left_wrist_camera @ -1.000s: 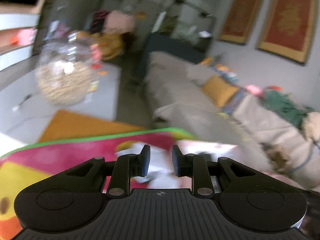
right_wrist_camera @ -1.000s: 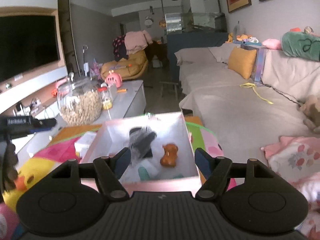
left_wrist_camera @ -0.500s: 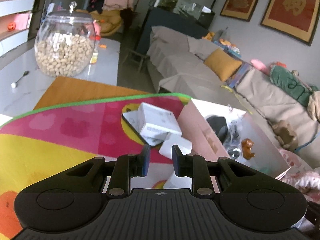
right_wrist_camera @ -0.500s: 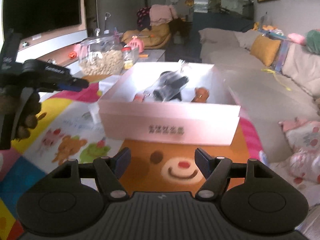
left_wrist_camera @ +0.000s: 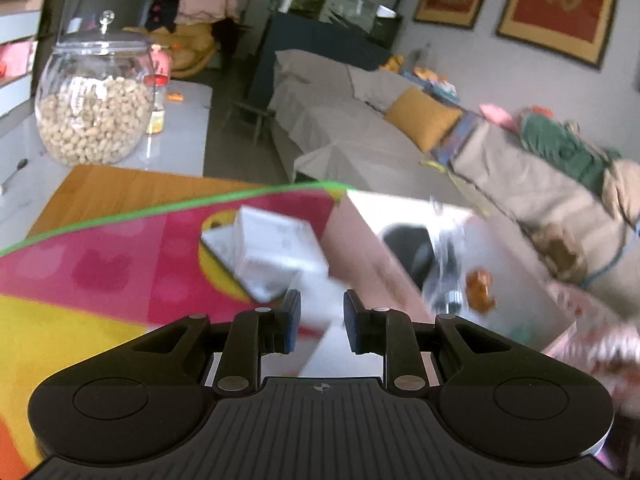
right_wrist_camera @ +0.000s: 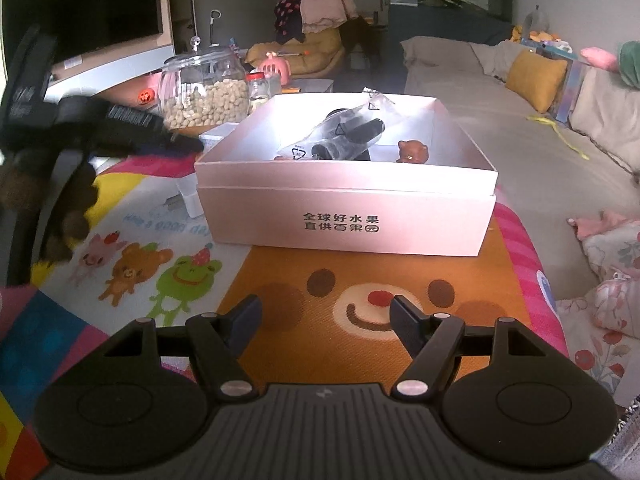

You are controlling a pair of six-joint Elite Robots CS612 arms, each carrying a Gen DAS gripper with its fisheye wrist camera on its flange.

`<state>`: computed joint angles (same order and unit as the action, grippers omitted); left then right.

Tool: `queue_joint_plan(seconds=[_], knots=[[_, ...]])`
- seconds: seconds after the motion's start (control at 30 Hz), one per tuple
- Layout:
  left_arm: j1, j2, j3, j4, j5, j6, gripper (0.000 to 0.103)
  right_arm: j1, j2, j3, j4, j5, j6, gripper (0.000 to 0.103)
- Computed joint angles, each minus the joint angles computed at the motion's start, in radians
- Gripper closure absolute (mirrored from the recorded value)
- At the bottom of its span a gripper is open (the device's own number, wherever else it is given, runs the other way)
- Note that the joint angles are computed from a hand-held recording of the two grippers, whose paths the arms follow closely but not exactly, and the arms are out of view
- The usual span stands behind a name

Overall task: Organize rigid objects
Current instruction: 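Drop the bag into the pink box with the left tool while the right tool drops the teal part in, then move the left tool to the white plug charger and grasp it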

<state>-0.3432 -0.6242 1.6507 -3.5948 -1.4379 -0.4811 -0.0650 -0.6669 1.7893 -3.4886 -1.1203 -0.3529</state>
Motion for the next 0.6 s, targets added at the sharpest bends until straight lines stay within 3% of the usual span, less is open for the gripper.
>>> queue_joint_plan(seconds=[0.13,0.23,0.3,0.4,0.6], knots=[[0.0,0.013,-0.084,0.107,0.035,-0.003,0.077,0.004,0.001,-0.001,-0.003,-0.007,-0.012,0.031],[-0.015,0.017,-0.122,0.223,0.119,0.082,0.078,0.003,0.001,-0.001,-0.001,-0.006,-0.012,0.031],[-0.017,0.023,-0.118,0.204,0.133,0.138,0.078,0.002,0.0,0.0,0.0,-0.001,-0.012,0.031],[-0.011,0.015,-0.09,0.174,0.091,0.178,0.078,0.002,-0.003,0.0,0.014,0.01,-0.025,0.031],[0.009,-0.003,-0.033,0.12,-0.02,0.182,0.077,0.012,-0.015,0.0,0.07,0.07,-0.062,0.031]])
